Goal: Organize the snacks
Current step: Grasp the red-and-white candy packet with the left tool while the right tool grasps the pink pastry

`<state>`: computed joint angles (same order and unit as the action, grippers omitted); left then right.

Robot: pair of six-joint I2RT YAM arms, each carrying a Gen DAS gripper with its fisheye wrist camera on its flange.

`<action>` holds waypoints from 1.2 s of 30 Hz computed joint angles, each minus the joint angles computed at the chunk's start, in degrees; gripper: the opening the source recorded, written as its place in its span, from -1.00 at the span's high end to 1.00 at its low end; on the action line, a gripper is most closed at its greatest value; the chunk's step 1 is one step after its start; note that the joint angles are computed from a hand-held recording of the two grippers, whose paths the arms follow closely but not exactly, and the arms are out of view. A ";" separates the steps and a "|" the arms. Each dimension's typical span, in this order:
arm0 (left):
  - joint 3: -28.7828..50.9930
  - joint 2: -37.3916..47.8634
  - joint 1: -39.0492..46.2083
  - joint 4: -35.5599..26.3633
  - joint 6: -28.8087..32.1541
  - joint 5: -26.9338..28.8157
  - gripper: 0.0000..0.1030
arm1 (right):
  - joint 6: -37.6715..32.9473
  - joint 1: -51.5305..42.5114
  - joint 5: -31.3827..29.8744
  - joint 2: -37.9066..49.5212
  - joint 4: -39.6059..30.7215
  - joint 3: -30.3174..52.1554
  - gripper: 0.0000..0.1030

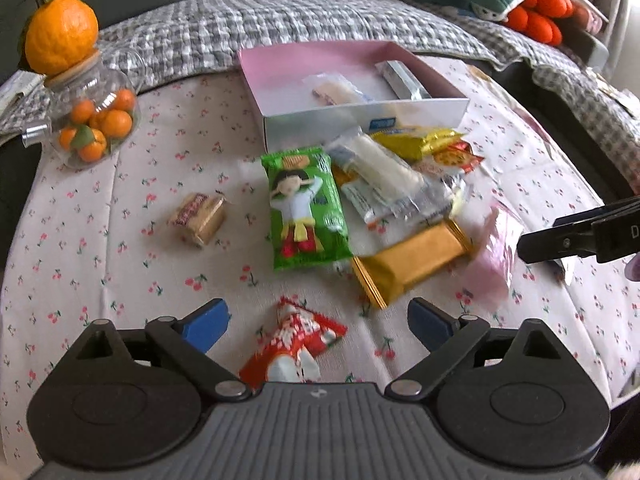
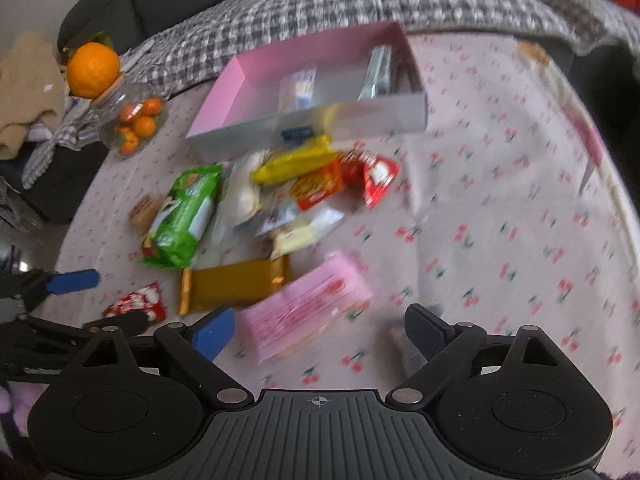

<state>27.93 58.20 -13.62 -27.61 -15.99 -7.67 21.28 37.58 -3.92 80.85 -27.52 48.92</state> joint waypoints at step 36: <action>-1.11 -1.49 3.62 -3.21 0.73 4.87 0.23 | 7.37 5.89 9.39 5.09 2.39 -0.03 0.18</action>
